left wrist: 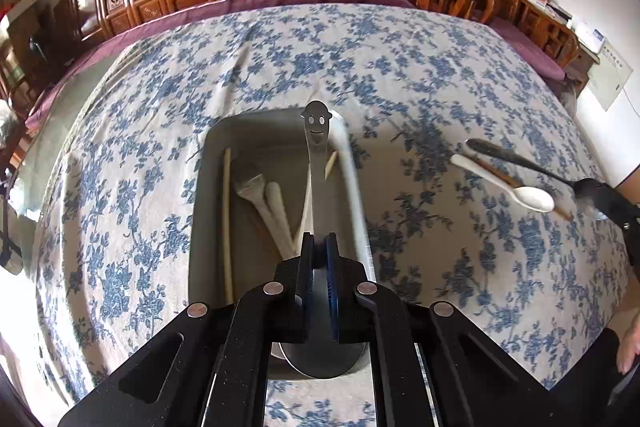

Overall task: Organize utensils
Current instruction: 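Lower the spoon into the tray and open the left tool while the right tool holds the fork, then lower the metal fork into the tray and open the right tool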

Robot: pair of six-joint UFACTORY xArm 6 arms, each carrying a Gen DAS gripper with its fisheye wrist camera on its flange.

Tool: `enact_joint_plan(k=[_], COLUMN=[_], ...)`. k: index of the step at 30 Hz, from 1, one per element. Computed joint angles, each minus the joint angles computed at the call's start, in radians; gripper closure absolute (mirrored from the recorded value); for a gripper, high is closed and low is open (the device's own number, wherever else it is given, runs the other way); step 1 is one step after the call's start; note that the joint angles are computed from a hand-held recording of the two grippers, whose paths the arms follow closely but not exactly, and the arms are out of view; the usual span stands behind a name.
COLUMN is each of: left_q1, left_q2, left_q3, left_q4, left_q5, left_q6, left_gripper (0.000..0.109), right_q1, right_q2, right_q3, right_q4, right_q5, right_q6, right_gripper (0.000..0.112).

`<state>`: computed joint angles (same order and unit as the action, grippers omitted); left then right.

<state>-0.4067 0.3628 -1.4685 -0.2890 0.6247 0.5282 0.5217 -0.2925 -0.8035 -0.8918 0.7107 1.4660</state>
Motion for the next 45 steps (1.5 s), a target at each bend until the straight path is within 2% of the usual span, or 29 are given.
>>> enact_joint_plan(k=[14,18,20,22,33,35,37,40,45], left_q1=[0.037,0.043,0.049,0.056,0.120,0.136,0.153,0.169,0.194], left_q2=[0.133,0.140,0.123,0.103,-0.078,-0.110,-0.140,-0.168,-0.195], left_q3=[-0.116,-0.125,-0.106,-0.087,0.058,0.081,0.107,0.133,0.163], left_q4=[0.037,0.040,0.023,0.003,-0.136,-0.171,-0.219,-0.270,-0.323], left_q5=[0.049,0.060,0.049,0.040,-0.013,-0.014,-0.023,-0.036,-0.042], left_q6=[-0.036,-0.036,-0.019,0.003,0.183,0.217,0.258,0.300,0.341], left_gripper=[0.103,0.103,0.100,0.090,0.068,0.061,0.043,0.027,0.018], right_q1=[0.030,0.035,0.037,0.039,0.066,0.070,0.072,0.074,0.081], right_q2=[0.131,0.160,0.173,0.189,0.303,0.329,0.351,0.385,0.447], right_q3=[-0.129,-0.158,-0.170,-0.187,-0.328,-0.361,-0.387,-0.427,-0.502], right_q4=[0.033,0.040,0.041,0.042,0.052,0.054,0.061,0.071,0.087], right_q5=[0.002,0.006,0.005,0.006,0.053,0.068,0.078,0.093,0.140], right_q6=[-0.055,-0.069,-0.073,-0.082,-0.129,-0.141,-0.152,-0.167,-0.217], right_gripper=[0.110,0.110,0.110,0.110,0.110,0.110,0.110,0.110,0.110])
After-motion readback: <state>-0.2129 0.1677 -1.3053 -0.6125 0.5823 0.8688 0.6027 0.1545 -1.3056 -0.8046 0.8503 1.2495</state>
